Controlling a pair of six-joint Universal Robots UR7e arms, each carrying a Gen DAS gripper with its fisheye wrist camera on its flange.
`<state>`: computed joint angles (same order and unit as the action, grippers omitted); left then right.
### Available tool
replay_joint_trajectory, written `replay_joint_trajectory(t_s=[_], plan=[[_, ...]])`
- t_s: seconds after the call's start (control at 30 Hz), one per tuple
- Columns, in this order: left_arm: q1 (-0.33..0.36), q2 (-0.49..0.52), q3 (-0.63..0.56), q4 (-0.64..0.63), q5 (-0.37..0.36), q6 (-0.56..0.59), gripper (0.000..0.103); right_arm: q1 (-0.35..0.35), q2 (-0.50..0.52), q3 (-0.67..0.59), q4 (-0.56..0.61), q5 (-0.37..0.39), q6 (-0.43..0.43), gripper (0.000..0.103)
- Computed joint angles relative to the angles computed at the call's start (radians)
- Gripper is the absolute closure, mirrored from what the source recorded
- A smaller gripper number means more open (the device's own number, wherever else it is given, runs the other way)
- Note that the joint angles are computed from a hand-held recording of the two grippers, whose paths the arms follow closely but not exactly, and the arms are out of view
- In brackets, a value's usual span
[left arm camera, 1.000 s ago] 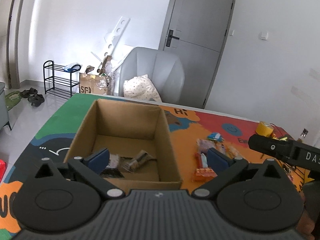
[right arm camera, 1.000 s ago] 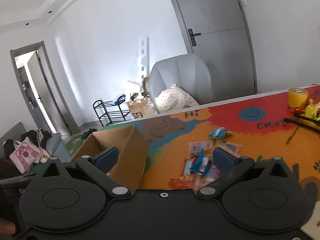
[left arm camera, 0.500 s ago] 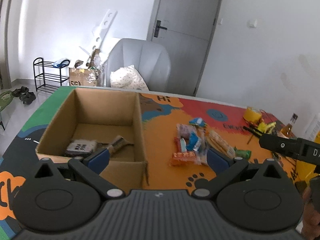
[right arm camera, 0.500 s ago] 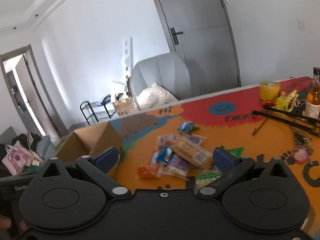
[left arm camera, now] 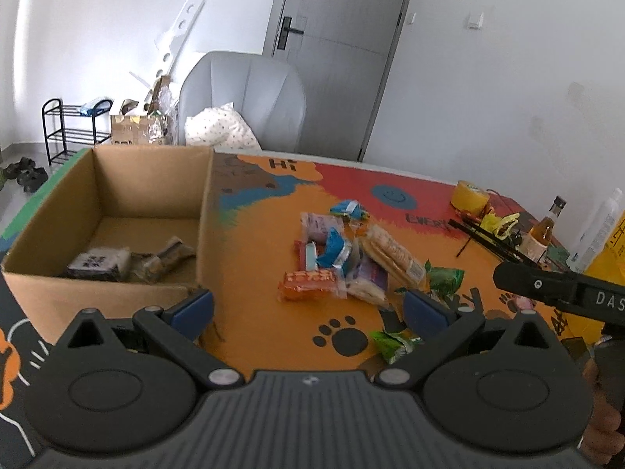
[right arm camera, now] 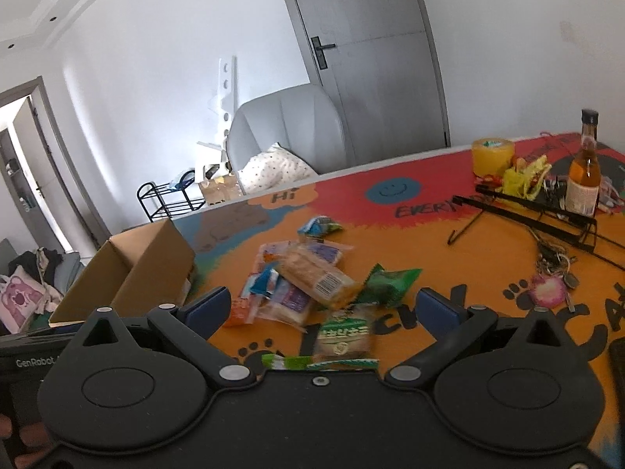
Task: Organize snacks
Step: 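Withdraw both open grippers from the box back toward the snacks, then close the left gripper on a green chip bag while the right gripper grasps the green-wrapped bun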
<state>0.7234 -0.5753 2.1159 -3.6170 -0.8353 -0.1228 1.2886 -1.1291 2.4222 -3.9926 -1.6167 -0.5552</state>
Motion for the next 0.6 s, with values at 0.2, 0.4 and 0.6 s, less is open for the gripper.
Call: replay_joint_trajectory(t_s=[0.2, 0.4, 0.6], plan=[[0.011, 0.032, -0.036, 0.054, -0.035, -0.063, 0.001, -0.031, 0.002, -0.022, 0.037, 0.003, 0.001, 0.000], [0.025, 0.078, -0.081, 0.082, -0.078, -0.084, 0.002, -0.058, 0.008, -0.042, 0.062, 0.014, 0.029, 0.000], [0.044, 0.117, -0.123, 0.125, -0.114, -0.118, 0.010, -0.086, 0.013, -0.056, 0.097, 0.038, 0.029, 0.000]])
